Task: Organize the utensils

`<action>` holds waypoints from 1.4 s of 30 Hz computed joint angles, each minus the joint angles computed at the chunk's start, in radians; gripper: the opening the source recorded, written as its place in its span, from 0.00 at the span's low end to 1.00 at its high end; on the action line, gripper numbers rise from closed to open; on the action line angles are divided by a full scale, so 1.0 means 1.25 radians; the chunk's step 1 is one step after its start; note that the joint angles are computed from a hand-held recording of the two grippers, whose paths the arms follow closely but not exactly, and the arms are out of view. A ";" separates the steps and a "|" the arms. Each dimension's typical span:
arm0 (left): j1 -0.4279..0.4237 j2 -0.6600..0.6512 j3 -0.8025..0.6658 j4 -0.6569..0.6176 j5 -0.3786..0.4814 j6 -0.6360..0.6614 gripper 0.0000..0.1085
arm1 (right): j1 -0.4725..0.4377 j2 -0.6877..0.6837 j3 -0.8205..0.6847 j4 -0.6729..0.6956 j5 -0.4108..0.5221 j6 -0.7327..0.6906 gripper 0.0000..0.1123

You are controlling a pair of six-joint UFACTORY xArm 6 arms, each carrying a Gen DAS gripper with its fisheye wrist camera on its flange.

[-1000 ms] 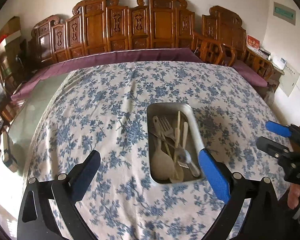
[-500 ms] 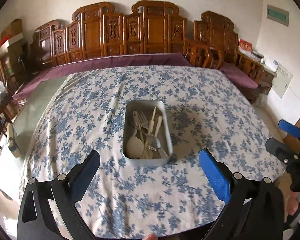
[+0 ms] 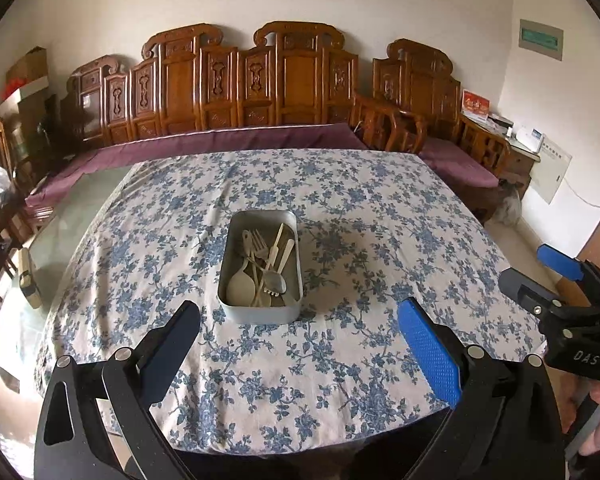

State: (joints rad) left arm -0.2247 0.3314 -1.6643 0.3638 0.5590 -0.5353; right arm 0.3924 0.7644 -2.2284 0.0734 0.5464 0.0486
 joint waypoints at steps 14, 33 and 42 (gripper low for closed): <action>-0.017 -0.082 0.024 0.192 -0.049 -0.160 0.88 | -0.002 -0.117 0.129 -0.026 -0.161 0.022 0.90; -0.028 -0.165 0.080 0.354 -0.070 -0.299 0.88 | -0.015 -0.251 0.287 -0.081 -0.306 0.087 0.90; -0.031 -0.160 0.074 0.367 -0.063 -0.305 0.88 | -0.015 -0.257 0.295 -0.065 -0.303 0.071 0.90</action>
State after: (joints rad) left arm -0.2637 0.1317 -1.5721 0.8222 0.4802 -0.9169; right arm 0.3741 0.4431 -1.8590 -0.0078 0.1681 0.1371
